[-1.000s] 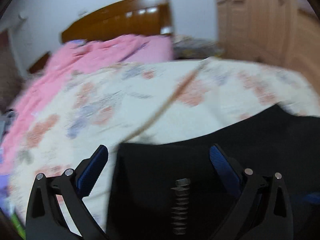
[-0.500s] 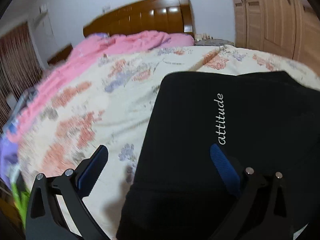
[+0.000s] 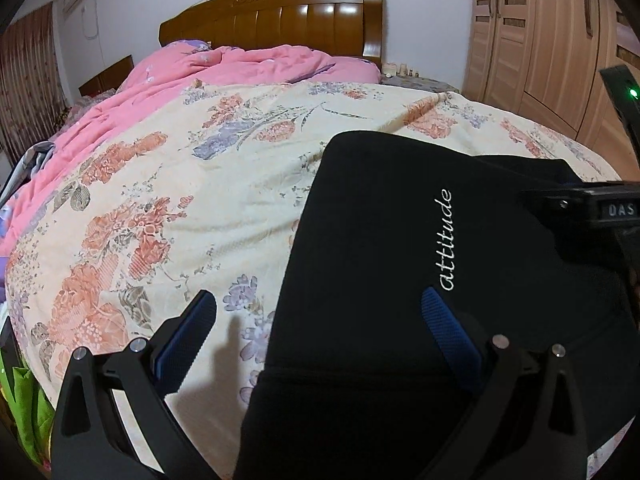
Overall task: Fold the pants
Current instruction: 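Press the folded stack with the 'attitude' print flat with both tools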
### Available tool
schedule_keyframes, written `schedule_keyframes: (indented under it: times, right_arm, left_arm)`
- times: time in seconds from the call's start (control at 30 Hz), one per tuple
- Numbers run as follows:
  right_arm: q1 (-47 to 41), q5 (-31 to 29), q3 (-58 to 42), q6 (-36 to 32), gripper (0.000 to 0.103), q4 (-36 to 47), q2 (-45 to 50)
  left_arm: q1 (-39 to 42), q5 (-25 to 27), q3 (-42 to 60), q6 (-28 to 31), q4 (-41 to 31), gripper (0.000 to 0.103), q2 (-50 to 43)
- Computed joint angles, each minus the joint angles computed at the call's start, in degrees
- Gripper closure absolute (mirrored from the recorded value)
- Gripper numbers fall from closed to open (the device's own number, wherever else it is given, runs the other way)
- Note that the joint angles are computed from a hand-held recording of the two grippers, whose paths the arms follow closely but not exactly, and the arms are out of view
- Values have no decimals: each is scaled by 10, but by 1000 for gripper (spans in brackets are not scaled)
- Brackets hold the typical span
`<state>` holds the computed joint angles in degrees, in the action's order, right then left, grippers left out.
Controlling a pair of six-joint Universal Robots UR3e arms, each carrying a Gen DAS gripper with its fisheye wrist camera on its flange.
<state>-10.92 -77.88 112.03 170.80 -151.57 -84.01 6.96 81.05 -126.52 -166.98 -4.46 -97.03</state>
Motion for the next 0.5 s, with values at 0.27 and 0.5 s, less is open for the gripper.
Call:
schedule_keyframes:
  times: [0.27,0.5]
  right_arm:
    - [96,-40,-171,30,5,54,98]
    - [72,-23,-227,60,5,111,162]
  left_arm:
    - [-39,65,-5,-7,47,1,-12]
    - [-20,37,-4,-5,28,1,-4]
